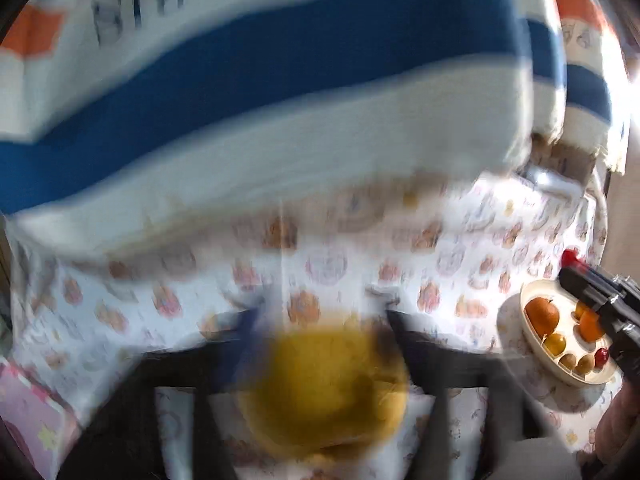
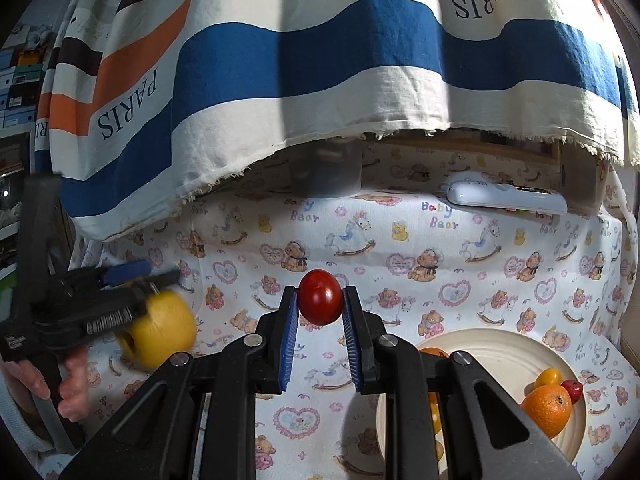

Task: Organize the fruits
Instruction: 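Grasp the large yellow apple with the left tool and lift it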

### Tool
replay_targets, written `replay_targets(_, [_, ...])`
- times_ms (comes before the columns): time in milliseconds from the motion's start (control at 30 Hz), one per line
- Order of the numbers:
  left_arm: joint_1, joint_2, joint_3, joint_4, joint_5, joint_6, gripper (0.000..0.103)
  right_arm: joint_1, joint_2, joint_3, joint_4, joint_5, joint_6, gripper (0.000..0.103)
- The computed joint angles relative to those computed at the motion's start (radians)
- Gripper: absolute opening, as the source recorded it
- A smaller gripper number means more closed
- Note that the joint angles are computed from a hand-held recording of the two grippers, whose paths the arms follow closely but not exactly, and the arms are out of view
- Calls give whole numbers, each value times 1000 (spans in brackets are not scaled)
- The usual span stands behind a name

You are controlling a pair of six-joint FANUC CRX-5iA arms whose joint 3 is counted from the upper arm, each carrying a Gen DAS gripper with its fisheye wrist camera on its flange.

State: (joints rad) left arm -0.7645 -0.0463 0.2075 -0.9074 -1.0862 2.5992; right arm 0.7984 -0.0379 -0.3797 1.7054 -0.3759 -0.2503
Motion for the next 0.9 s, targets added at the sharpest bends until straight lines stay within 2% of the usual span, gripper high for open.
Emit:
replay_targets(33, [-6,-5,11,2,-10,-14,11,4,2,2,-12,-5,12,23])
replay_targets(100, [45,-35,-10,106,51,-47,15,10,4,5,-38,-6,36,23])
replay_targets(133, [44,-29,0,104,26,-47,16,12,5,6,-47,-6,44,23])
replay_targets(167, [15,-17,20,58,-29,-40,30,13,6,7,-52,-6,48,23])
replay_targets(200, [20,-2,26,56,-35,-62,58,14,6,7,-57,-6,54,23])
replay_targets(233, [30,4,30,81,-38,-95,68,16,6,8,-64,-7,63,23])
replay_targets(267, [38,10,36,107,-45,-122,74,16,6,8,-64,-8,64,23])
replay_targets(367, [62,38,73,195,-65,-188,74,20,8,11,-86,-8,83,23])
replay_targets(433, [65,24,62,234,-51,-188,77,21,5,13,-93,-8,86,23])
replay_targets(533, [9,25,75,178,-105,-159,80,20,-6,13,-93,-4,82,23])
replay_targets(600, [-7,25,74,186,-128,-162,82,24,-18,13,-99,-5,79,23])
replay_targets(733, [-11,16,54,225,-173,-146,90,65,-59,-5,-183,-37,169,23])
replay_targets(900, [38,-10,-9,320,-134,-141,93,97,-136,-63,-231,-82,244,23])
